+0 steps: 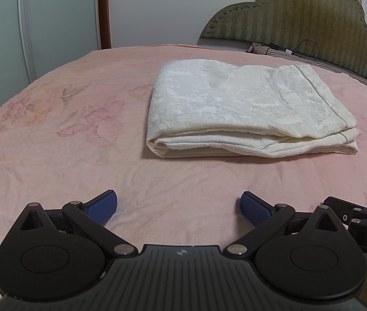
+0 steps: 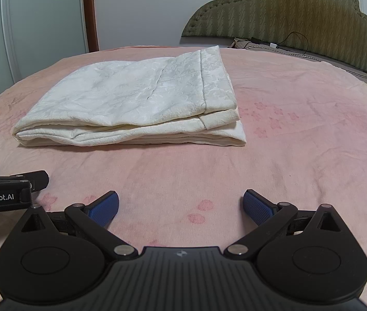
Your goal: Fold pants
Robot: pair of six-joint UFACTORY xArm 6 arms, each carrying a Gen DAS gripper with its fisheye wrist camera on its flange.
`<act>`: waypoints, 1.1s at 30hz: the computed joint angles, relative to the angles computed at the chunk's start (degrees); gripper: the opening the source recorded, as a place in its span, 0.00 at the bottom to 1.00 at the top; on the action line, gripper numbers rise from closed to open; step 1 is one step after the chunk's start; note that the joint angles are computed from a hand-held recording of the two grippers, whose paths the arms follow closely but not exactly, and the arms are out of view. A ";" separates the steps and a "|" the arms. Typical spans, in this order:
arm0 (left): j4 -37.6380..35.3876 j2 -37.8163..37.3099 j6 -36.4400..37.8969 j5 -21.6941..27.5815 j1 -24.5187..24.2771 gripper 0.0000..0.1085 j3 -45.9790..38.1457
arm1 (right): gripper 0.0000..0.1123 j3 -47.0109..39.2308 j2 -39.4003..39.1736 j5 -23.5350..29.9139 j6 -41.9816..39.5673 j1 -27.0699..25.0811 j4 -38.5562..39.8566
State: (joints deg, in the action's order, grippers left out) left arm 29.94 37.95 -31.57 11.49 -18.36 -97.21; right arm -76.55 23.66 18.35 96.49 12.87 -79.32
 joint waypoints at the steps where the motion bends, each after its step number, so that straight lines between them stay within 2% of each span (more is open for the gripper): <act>1: -0.07 -0.09 0.01 -0.12 0.01 0.95 0.16 | 0.92 0.00 0.00 0.00 0.00 0.00 0.00; 13: 2.78 -0.37 -2.72 0.15 -0.07 0.95 0.39 | 0.92 0.00 0.01 -0.04 0.04 -0.02 -0.04; 33: 2.80 -0.56 -2.90 0.23 0.11 0.95 0.63 | 0.92 0.02 -0.01 -0.08 0.10 -0.05 -0.10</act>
